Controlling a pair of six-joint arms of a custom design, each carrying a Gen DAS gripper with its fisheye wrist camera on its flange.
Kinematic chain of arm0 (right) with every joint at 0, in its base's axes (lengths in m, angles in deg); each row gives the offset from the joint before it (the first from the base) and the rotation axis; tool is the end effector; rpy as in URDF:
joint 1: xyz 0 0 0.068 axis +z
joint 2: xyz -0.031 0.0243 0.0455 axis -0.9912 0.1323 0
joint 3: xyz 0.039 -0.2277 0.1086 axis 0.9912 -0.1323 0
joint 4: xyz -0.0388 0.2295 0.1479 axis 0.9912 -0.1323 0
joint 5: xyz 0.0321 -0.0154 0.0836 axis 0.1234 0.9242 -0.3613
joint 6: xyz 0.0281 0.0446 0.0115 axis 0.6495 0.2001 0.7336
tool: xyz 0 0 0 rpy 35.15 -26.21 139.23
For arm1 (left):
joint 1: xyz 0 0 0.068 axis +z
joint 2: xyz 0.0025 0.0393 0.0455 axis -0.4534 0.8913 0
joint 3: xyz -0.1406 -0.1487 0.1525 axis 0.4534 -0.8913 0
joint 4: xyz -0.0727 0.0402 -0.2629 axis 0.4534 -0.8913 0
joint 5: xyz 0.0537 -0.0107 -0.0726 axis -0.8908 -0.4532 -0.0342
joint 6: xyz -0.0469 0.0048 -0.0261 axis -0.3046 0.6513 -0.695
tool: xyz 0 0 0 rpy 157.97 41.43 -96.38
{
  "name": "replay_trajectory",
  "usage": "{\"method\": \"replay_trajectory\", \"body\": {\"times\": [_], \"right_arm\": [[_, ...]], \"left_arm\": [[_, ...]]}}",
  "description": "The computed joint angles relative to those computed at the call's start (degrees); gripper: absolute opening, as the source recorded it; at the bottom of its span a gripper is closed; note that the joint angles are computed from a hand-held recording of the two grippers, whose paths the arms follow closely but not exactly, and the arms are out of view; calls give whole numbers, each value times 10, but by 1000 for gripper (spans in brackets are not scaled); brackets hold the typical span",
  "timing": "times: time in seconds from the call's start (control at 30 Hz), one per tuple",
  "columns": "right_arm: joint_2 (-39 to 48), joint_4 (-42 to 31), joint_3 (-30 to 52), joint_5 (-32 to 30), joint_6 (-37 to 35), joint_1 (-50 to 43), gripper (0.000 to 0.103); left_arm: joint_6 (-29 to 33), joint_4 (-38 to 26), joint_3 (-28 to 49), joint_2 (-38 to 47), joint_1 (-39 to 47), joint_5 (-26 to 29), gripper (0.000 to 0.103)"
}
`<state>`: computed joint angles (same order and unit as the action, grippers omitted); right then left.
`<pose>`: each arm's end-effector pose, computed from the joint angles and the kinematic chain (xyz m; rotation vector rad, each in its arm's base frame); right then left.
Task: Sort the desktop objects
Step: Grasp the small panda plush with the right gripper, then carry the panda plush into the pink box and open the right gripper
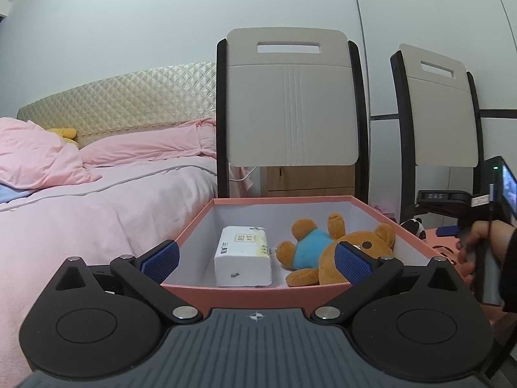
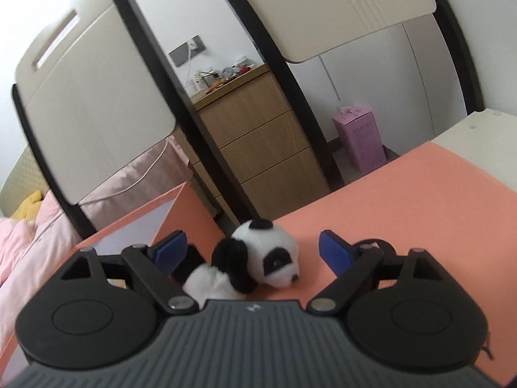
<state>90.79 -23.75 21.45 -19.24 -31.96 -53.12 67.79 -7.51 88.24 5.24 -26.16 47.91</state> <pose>0.3951 0.2085 0.1323 0.4104 1.9576 0.4657 0.2042 0.0016 0.1809 0.0674 1.7885 0.0237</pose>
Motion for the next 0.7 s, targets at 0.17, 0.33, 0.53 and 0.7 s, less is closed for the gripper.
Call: {"method": "replay_trajectory", "body": {"times": [0.17,0.33,0.53,0.7], "right_arm": [[56,-50,76,-2,11,-8,90],[81,-69,107,-43,43,-25,79],[60,-58,86,-72,46,-27,63],[13,-29,37,-49,11,-20,63]], "left_arm": [[0,-4,-1,-6,-2,5,103],[-3,-11,4,-1,-4,7,103],[-2,-8,3,-2,-6,7,103],[1,1,-2,-5,-9,2,103]]}}
